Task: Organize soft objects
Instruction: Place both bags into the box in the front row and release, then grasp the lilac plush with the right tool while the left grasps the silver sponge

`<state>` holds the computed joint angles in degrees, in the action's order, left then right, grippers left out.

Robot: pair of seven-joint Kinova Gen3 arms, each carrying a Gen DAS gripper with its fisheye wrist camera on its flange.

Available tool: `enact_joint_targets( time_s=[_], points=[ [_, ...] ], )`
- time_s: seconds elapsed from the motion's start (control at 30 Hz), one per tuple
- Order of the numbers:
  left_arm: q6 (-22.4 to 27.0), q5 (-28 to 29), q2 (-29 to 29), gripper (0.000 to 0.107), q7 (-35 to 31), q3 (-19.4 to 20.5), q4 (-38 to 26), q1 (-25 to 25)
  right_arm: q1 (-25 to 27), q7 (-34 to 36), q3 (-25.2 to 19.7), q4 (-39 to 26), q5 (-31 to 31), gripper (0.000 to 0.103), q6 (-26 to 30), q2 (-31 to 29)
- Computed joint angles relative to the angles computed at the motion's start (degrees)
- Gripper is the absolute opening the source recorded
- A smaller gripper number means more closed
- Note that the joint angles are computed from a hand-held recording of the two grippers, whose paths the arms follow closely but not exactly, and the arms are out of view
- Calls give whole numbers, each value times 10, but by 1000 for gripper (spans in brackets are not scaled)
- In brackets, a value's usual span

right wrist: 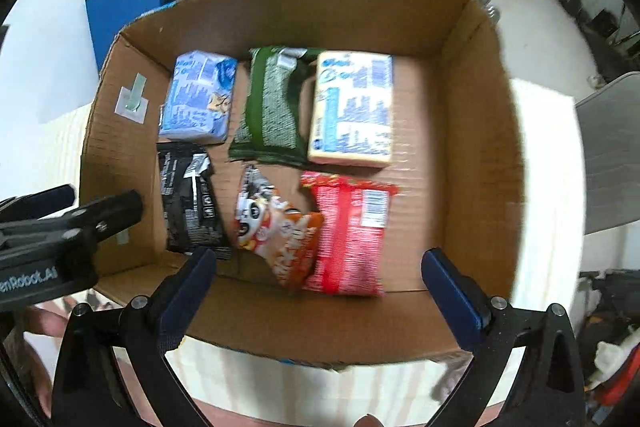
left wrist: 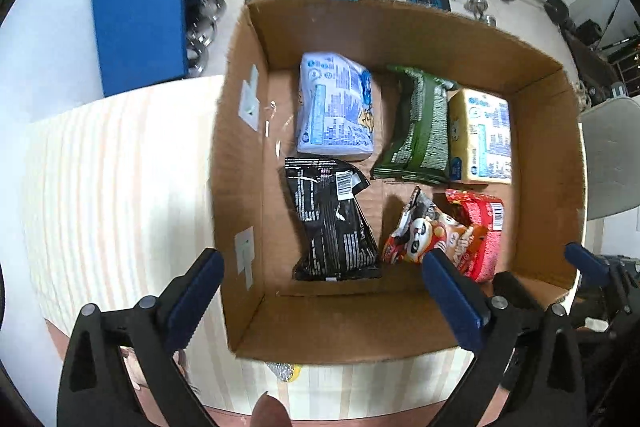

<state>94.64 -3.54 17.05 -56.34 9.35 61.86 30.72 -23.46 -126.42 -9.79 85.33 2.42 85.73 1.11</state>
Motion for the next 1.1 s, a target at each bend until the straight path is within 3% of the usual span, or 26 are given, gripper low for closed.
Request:
enact_joint_targets(
  time_s=[0.27,0.83,1.0,1.1],
  points=[
    [-24,-56,-72,102,63,22,41,45,-19,-60,-34,0,56,103,33,-61],
    [18,-161,-150,102,150,88,20,82,-33,-125,-123,-89,97,103,124,-127],
    [31,-138,-165,102,181,88,45,67,-21,-136,-121,-80,75,103,121,-151],
    [14,-87,-178,102,192,76,107,38,4,-142,-98,-38,41,103,116,-184]
  ],
)
